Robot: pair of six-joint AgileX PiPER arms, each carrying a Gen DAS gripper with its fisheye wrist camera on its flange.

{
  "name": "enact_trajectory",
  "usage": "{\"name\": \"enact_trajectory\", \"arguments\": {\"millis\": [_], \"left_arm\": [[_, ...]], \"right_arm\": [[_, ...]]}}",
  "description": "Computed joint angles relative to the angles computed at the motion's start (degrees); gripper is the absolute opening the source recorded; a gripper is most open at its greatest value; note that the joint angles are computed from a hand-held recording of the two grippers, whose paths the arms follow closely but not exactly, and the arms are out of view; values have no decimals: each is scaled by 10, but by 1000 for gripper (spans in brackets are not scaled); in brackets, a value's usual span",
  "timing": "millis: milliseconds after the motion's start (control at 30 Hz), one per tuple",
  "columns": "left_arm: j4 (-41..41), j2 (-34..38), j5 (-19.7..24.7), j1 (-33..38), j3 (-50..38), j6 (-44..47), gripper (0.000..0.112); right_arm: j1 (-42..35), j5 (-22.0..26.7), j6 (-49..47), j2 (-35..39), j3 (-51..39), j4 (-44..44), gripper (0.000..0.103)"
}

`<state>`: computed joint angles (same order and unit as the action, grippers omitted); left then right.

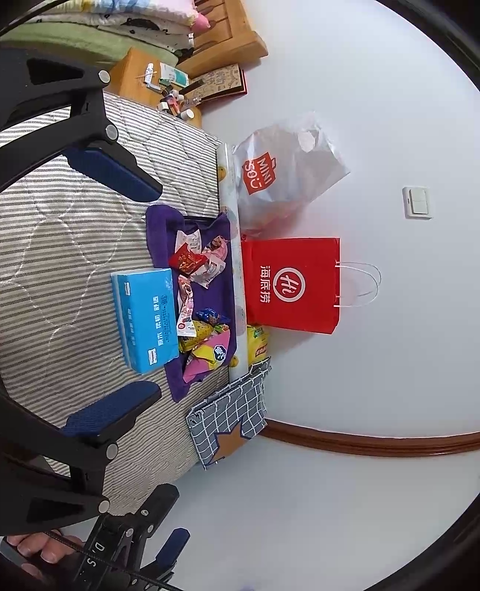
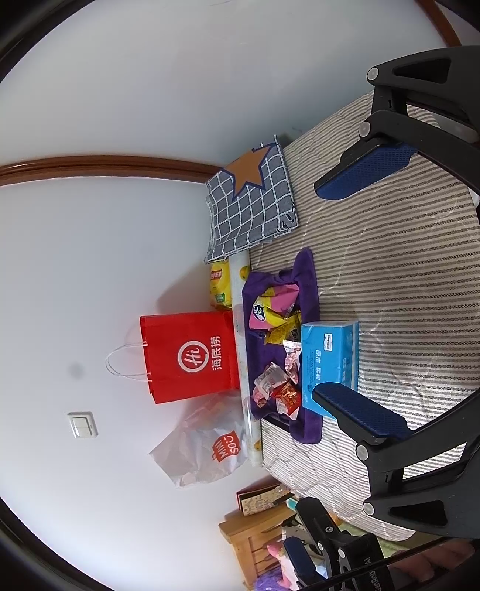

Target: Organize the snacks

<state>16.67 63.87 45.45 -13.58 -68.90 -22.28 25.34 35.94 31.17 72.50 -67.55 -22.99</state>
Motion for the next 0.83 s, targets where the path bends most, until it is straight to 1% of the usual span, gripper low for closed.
{"name": "enact_trajectory", "arguments": {"millis": [367,600,833], "left_arm": [[12,2,4,-10,1,-15,98],[-6,1,1,2,-1,3,98],[-2,2,0,2,0,-2,98]], "right_arm": [[0,-1,0,-3,1,1,99],[1,2,0,-4,0,0,99],[-1,1,-6,-3,-1,6,99]]}}
